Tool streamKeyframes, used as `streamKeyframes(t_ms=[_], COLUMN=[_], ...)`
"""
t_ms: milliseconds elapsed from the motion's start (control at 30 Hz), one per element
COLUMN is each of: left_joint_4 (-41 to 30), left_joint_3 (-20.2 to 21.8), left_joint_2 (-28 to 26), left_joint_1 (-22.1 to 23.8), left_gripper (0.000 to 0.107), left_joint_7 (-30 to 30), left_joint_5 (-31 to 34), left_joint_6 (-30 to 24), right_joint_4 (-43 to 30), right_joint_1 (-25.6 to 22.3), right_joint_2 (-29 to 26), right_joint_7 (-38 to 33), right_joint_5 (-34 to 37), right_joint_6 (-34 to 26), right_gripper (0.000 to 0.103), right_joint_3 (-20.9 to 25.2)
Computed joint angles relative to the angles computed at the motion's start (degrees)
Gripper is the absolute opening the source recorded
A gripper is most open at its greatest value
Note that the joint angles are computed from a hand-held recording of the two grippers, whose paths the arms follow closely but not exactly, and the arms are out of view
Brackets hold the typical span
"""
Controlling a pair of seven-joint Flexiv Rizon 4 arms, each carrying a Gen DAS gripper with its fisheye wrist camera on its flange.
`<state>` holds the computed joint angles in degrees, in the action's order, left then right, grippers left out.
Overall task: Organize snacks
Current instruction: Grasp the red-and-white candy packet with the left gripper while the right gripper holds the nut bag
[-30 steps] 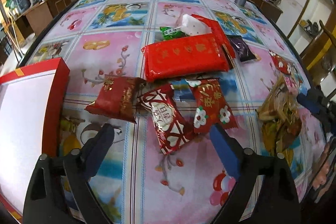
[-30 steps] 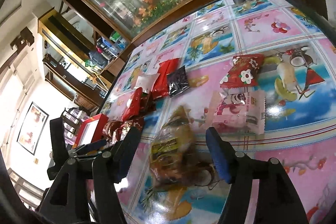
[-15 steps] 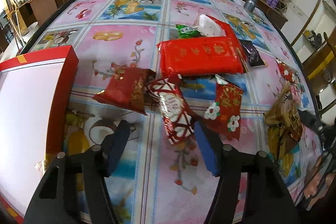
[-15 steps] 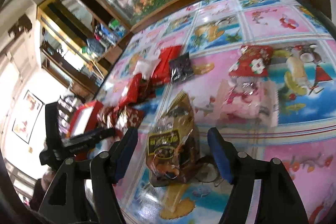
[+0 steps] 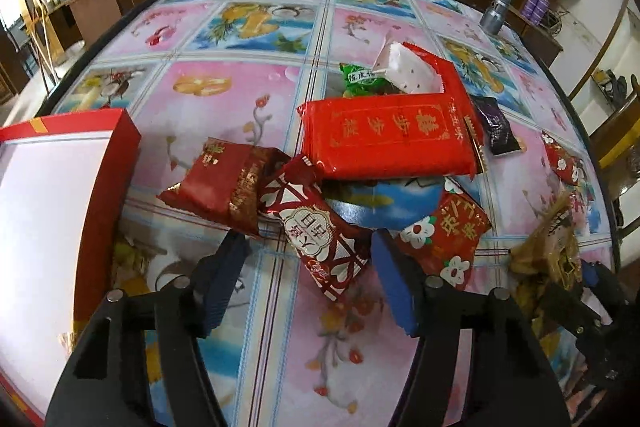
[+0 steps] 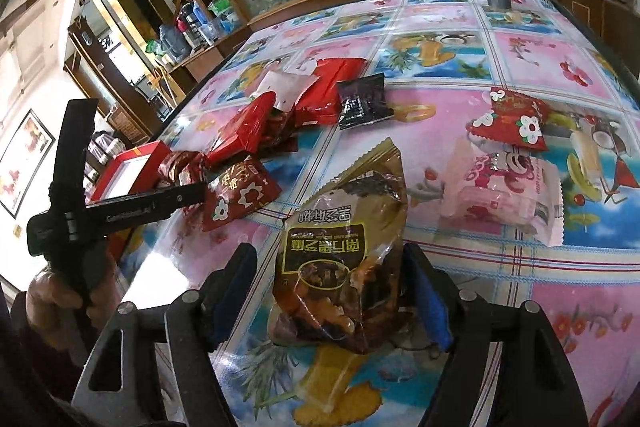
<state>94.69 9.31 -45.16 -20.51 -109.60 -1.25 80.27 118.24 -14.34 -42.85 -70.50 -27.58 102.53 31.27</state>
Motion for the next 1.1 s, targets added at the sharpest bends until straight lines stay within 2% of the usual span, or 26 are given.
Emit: streamKeyframes(t_ms=[67,200,267,300,333,367,433,567,733,767,800,833,867,933,967,1000,1100], left_joint_4=[0.25,1.33,2.54,3.18,4.07,4.75,6.09,8.25,10.05,10.0,9.38,8.52,7.59,4.94,3.2,2.12,-0.33], left_joint_3=[-0.34,-2.74,-4.66,-5.54,-6.72,-7.36,-7.72,-9.47,-10.47,-9.84,-7.35,-4.82,-2.84,3.78,7.32,9.0,6.95], left_joint_2=[-0.11,0.14,0.46,0.63,0.86,1.04,1.56,2.24,3.56,3.8,3.9,3.85,3.7,2.54,1.69,1.0,-0.12], left_joint_1=[0.37,2.6,4.41,5.13,6.23,6.82,7.32,8.78,8.94,8.18,5.97,3.78,2.14,-2.95,-5.45,-6.71,-4.68], left_gripper=[0.046,0.033,0.024,0.021,0.018,0.015,0.01,0.006,0.006,0.007,0.011,0.027,0.052,0.076,0.076,0.076,0.076], left_joint_7=[0.44,3.32,5.4,6.35,7.68,8.66,10.01,12.55,13.76,13.44,11.76,9.95,8.07,2.97,-0.56,-2.08,-4.06], left_joint_5=[0.26,-0.51,-1.13,-1.6,-1.93,-2.39,-3.37,-5.39,-7.84,-8.4,-8.96,-9.63,-10.06,-9.36,-7.64,-7.67,-7.4], left_joint_6=[1.35,3.3,4.84,5.46,6.44,7.07,7.86,9.52,9.51,9.67,9.13,7.85,6.55,3.82,1.94,0.64,-1.83], right_joint_4=[0.06,0.53,0.75,0.54,0.03,-0.17,0.18,-0.24,-0.7,-0.7,-0.71,-0.71,-0.71,-0.73,-0.79,-0.83,-0.88], right_joint_1=[0.25,2.86,3.67,2.03,-1.04,-2.52,-1.4,-4.36,-5.88,-5.87,-5.8,-5.77,-5.79,-5.8,-5.87,-5.87,-5.85], right_joint_2=[0.15,1.06,1.29,0.62,-0.81,-1.65,-1.07,-2.65,-3.46,-3.35,-3.27,-3.22,-3.22,-3.18,-3.22,-3.22,-3.15], right_joint_7=[-0.12,-0.27,-0.36,-0.39,-1.12,-1.14,-1.35,-2.01,-2.69,-2.85,-3.05,-3.27,-3.49,-3.9,-4.08,-4.29,-4.86], right_joint_5=[-0.11,0.37,0.25,-0.77,-1.76,-2.58,-2.65,-3.77,-3.4,-3.17,-2.92,-2.67,-2.42,-1.91,-1.72,-1.49,-0.88], right_joint_6=[0.03,1.08,1.64,1.14,-0.14,-0.46,0.12,-0.92,-2.02,-2.23,-2.35,-2.48,-2.58,-2.7,-2.84,-2.92,-3.1], right_gripper=[0.08,0.08,0.073,0.056,0.056,0.056,0.055,0.054,0.054,0.054,0.054,0.054,0.054,0.055,0.055,0.056,0.056], right_joint_3=[-0.17,-2.69,-3.61,-1.94,1.5,3.07,1.84,5.04,6.9,6.97,6.99,7.05,7.15,7.31,7.49,7.57,7.74])
